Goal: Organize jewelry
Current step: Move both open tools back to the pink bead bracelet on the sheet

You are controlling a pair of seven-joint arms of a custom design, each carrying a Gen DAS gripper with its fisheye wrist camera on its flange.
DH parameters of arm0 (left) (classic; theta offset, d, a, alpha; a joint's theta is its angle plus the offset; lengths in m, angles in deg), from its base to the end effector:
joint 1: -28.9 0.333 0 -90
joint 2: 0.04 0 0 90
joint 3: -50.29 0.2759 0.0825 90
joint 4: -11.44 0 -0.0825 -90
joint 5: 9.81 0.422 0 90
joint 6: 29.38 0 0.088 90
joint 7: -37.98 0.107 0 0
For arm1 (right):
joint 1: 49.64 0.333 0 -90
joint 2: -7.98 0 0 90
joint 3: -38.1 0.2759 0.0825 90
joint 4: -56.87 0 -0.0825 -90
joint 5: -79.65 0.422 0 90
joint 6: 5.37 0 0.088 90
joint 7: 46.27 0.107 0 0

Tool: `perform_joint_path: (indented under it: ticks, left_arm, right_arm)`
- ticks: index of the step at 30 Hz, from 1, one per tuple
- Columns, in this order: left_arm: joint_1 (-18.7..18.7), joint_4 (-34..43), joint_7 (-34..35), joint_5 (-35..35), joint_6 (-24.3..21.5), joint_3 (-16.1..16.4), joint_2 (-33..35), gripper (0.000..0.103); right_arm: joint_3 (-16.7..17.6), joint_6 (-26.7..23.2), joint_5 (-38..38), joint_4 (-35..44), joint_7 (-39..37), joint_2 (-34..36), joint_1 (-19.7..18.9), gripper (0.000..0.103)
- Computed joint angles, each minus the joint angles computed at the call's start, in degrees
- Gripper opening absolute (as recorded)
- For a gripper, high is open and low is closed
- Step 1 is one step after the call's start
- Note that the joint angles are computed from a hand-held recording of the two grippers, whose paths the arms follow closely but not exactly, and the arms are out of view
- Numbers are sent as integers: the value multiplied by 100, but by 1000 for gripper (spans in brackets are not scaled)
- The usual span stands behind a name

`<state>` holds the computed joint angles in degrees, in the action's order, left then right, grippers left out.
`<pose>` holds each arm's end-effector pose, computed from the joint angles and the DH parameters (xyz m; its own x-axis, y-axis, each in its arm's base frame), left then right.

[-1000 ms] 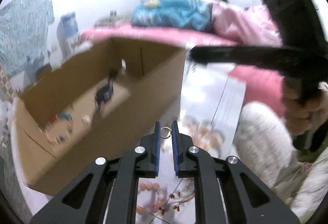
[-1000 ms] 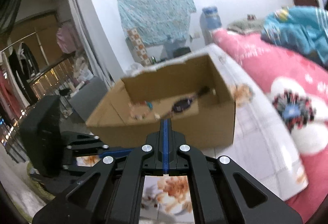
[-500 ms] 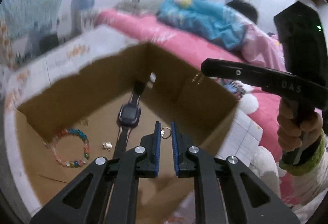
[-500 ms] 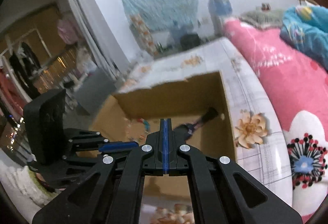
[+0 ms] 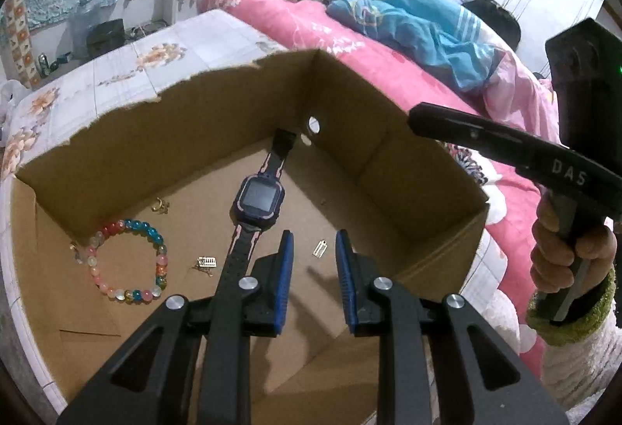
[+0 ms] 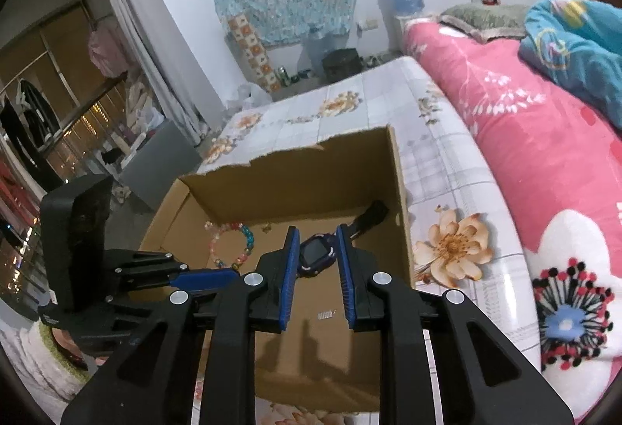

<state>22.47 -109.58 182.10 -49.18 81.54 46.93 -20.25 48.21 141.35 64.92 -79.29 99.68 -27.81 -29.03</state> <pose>0.5053 -0.1338 0.5465 -0.8124 -0.5142 0.2749 -0.5715 0.6085 -0.5506 0.4017 0.2563 0.5943 -0.1120 -0.9273 -0.3571 -0.6712 0.3356 -0.6610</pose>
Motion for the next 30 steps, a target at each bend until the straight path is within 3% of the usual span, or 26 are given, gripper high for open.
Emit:
perform_joint_path:
  ticks: [4, 9, 13, 18, 24, 27, 30]
  left_arm:
    - [-8, -125, 215, -316, 2, 152, -236, 26]
    - [15, -537, 810, -831, 13, 477, -848, 44]
    - [84, -916, 1326, -1056, -227, 806, -1410, 59]
    - [289, -1370, 1885, -1014, -564, 1107, -2033, 75]
    - [624, -1671, 2285, -499, -1349, 1299, -2454, 84]
    - [800, -1990, 2233, -207, -1648, 1163, -2654, 85]
    - [909, -2481, 2120, 6, -1545, 904, -2947, 85]
  right_arm:
    - [233, -73, -224, -100, 349, -384, -143, 28]
    - [727, -164, -641, -371, 1154, -1189, -318, 35]
    - [1244, -703, -957, -485, 1828, -1853, -301, 43]
    - [1545, -1446, -950, -589, 2516, -2140, 84, 59]
    - [1668, -2014, -838, -532, 3212, -1652, 533, 75]
    - [1646, -2357, -803, -214, 3309, -968, 696, 76]
    - [1570, -2997, -771, 226, 3217, -247, 865, 78]
